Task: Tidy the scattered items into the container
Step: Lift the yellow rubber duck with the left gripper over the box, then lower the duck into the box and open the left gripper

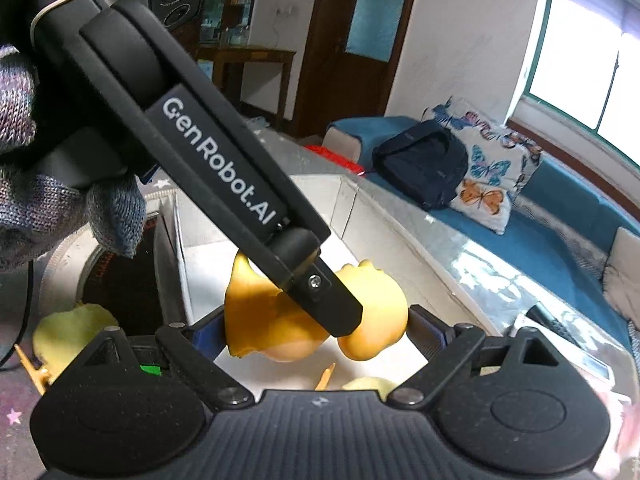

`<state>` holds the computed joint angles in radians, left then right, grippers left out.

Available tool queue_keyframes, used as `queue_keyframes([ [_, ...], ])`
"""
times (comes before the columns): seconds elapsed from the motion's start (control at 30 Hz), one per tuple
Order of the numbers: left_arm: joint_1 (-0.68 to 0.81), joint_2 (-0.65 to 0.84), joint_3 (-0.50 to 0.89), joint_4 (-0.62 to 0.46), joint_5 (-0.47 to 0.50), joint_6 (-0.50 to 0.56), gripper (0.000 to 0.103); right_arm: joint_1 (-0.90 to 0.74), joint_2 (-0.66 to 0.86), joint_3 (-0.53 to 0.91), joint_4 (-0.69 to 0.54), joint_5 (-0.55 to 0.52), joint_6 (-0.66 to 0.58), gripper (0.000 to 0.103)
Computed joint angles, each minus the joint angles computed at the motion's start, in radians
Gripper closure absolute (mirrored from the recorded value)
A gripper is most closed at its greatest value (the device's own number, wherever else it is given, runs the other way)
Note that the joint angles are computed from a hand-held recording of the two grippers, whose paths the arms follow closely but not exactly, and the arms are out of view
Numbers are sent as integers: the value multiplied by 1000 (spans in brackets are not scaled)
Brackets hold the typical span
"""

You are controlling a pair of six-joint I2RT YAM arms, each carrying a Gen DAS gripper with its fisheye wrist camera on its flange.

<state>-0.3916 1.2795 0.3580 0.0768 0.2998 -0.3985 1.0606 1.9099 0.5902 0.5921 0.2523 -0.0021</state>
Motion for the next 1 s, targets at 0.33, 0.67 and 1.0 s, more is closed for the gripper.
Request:
queue_keyframes([
  [0.33,57,171,49,61,56,-19,61,-92,80,100,-100,-142,-43,10],
  [0.67,71,216,62,66,79,-21,61,-104,90,156,-218,-175,-19,10],
  [1.0,46,210,62,70,48,-38,61,-109,102,179,-240,-190,-9,10],
])
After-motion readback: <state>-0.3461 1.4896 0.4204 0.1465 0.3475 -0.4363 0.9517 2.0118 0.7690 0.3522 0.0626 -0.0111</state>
